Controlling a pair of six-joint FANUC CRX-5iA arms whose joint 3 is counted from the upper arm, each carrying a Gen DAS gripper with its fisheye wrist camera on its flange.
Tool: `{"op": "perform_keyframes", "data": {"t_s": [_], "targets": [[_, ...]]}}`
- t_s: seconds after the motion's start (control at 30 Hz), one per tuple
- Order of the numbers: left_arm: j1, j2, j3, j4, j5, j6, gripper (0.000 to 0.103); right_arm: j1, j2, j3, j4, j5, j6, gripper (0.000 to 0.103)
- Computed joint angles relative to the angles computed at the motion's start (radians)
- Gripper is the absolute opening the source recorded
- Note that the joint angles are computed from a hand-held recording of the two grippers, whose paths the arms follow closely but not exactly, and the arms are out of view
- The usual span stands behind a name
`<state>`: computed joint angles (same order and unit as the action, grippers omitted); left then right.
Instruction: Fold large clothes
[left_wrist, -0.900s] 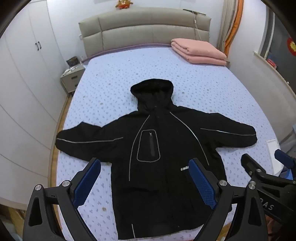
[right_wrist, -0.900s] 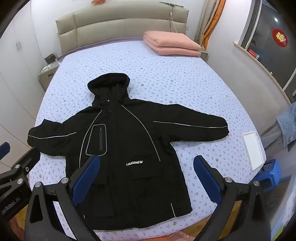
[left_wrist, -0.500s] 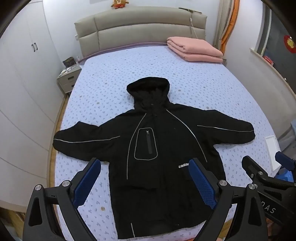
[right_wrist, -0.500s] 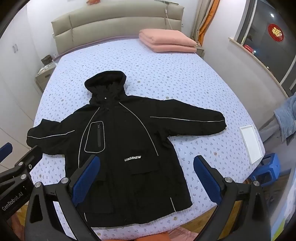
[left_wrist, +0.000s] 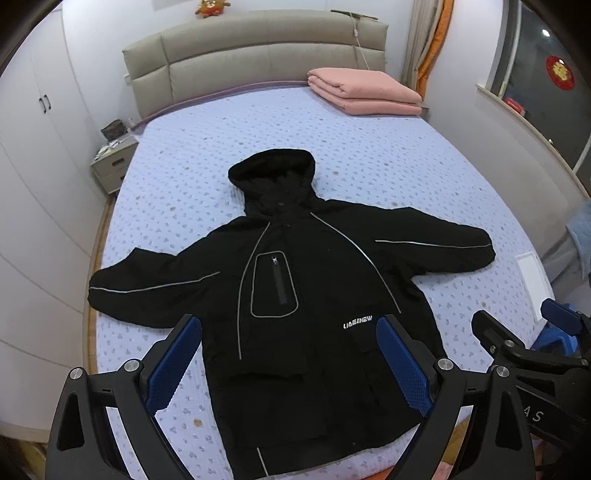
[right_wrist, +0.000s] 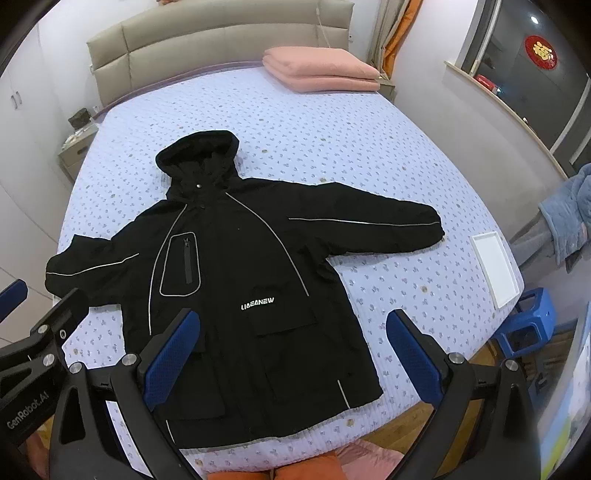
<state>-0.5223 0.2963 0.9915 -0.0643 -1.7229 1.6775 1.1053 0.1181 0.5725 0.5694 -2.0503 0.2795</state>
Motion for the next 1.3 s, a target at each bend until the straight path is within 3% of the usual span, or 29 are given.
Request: {"op": "perform_keyframes", "data": {"t_s": [0.4,0.73,1.1,1.3], "targets": [[0.026,-0.005,-0.040,0.028,0.008,-0.022,0.096,-0.007,0.009,-0.003,-0.019,-0.008,-0.015,0.102],[0.048,-0.045,-0.135,0.093,0.063,-0.040,0.094,0.003,0.012,-0.015,-0.039,-0.027,-0.010,0.102],[0.007,-0.010,-0.058,0.014,0.029,0.042,0.094,-0.032,-0.045,-0.087,-0.040,0.040,0.048,0.102],[-0.070,0.091,0.114,-0.088,-0.066,0.112,0.094,-0.115,-0.100,-0.149,-0.068,0.121,0.121,0.102]]}}
